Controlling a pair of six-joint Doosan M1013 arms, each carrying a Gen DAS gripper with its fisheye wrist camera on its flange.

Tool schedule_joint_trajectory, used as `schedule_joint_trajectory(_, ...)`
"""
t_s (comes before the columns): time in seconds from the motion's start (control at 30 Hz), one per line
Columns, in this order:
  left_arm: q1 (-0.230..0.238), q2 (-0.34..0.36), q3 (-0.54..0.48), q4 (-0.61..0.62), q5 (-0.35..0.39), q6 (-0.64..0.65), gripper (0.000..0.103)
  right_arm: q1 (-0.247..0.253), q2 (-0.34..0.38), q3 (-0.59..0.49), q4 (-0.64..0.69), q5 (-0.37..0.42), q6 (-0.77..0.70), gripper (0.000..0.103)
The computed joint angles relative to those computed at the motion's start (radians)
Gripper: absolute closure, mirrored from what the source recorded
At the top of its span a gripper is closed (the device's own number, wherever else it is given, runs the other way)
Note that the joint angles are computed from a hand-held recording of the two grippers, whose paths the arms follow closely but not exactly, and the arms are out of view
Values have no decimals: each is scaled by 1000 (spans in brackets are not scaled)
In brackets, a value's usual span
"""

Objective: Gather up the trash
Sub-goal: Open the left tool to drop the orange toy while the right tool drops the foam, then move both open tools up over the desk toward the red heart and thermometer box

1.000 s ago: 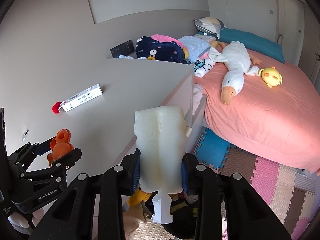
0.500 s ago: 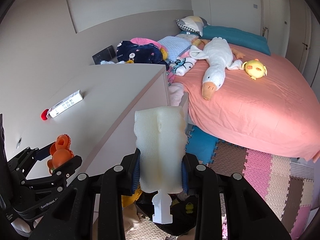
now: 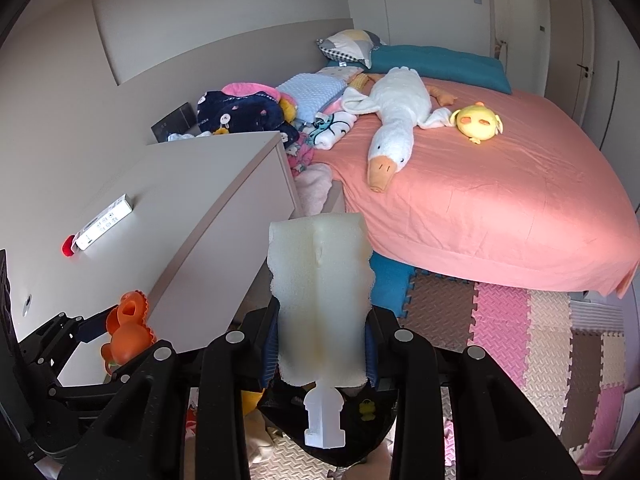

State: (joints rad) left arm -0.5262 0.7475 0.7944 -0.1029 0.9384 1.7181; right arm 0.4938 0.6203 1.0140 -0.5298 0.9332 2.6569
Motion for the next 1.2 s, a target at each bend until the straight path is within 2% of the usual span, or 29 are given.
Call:
schedule_joint_trajectory(0.53, -12, 20, -21, 4, 35, 37, 34, -15, 0, 16, 30, -3, 8, 68)
schedule_joint_trajectory(0.6, -5, 27, -35, -37, 61, 62, 31, -19, 3, 8, 56, 0, -4, 57)
schedule_joint_trajectory(0.63, -2, 29, -38, -52, 68, 66, 19, -19, 4, 4, 53, 9, 2, 45)
schedule_joint_trajectory(0.67, 0, 24, -31, -53, 51, 58, 11, -15, 4, 3, 34, 15, 16, 39)
schedule_joint_trajectory(0.7, 2, 15, -14, -48, 20, 46, 7, -11, 5, -1, 11, 29, 29, 37)
schedule_joint_trajectory(0.73, 3, 8, -3, -46, 1, 40, 7, -8, 6, -4, -10, 40, 41, 33)
schedule_joint_trajectory(1.0, 35, 13, -21, -110, 14, -2, 7, -4, 1, -2, -28, 33, 60, 31)
schedule_joint_trajectory(1.2, 38, 8, -6, -85, 0, -8, 7, -2, 19, -25, -1, 31, 26, 31)
